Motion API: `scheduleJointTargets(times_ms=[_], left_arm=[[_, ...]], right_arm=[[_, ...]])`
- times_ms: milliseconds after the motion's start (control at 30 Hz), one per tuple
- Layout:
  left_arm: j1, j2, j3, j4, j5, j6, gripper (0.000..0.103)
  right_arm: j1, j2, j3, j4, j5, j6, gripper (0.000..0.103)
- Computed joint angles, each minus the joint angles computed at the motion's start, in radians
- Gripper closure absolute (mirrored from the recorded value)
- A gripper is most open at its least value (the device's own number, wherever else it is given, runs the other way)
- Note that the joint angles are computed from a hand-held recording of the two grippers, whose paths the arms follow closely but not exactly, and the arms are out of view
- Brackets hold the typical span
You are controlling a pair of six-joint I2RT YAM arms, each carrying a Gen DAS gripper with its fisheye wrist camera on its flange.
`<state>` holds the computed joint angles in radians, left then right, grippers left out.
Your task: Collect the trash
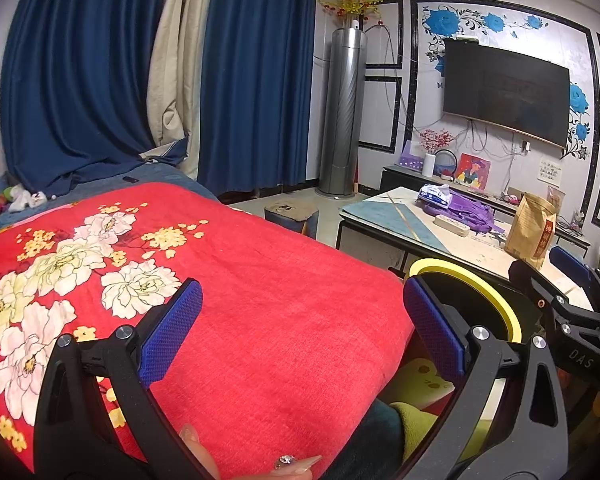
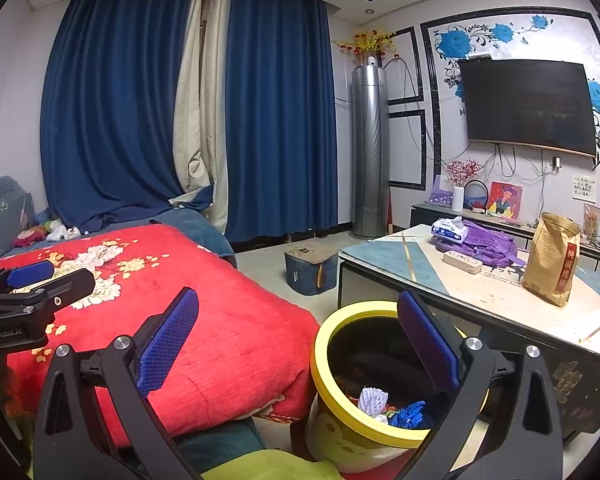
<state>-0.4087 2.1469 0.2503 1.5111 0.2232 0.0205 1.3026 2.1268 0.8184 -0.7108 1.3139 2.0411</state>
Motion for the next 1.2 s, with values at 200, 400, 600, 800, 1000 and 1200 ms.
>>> scheduleJointTargets(times_ms=[200,400,600,800,1000,1200], left_arm=[[0.001,0.0,0.001,-0.001,0.001,0.002,0.011],[-0.001,0.003,-0.001,0.007,0.001,-0.001,0.011],[0.004,0.0,0.001,-0.001,0.004,0.001,0.011],[0.004,0.001,0.003,0.001,0.005,0.0,0.011],[-0.001,0.001,-0.001,0.003,0.001,0.0,0.011],[-0.014,-0.027,0.005,-0.051,-0.03,-0.002,0.011]], right_arm=[[0.0,-0.002,-0.003,0.006,0.002,-0.006,0.006],[0.004,0.005,-0.002,-0.015,-0.001,0.023,0.006],[0.004,0.003,-0.004,-0.007,-0.001,0.015,0.006],[0.004,0.002,-0.004,-0.01,-0.001,0.017,0.006],[0.005,0.0,-0.01,0.003,-0.002,0.009,0.006],[0.005,0.0,-0.014,0.018,0.0,-0.001,0.006]])
